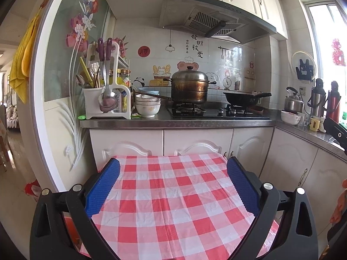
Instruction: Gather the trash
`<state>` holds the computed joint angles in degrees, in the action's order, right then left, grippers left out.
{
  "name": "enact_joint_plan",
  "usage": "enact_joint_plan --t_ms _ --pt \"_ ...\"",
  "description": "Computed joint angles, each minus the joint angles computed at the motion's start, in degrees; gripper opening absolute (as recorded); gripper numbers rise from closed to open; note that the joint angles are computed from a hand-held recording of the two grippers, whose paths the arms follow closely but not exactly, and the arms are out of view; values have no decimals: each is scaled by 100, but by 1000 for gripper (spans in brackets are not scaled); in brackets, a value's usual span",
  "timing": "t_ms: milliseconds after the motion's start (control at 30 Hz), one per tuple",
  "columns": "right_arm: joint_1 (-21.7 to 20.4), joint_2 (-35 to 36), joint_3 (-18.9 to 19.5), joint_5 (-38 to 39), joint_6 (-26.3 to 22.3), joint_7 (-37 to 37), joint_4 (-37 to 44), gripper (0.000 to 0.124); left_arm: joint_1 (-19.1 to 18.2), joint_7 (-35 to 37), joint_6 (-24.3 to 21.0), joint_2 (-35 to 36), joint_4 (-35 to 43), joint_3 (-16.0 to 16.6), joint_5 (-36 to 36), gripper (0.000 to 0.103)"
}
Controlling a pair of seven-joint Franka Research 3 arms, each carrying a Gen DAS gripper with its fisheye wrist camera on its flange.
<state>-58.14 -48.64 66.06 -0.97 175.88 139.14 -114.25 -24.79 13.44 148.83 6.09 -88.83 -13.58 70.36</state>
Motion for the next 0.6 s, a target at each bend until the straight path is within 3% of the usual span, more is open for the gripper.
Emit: enact_joint_plan --t_ms 600 --pt "6 -79 -28 -9 14 2 -19 99 23 -36 -8 -71 -79 -32 -1 98"
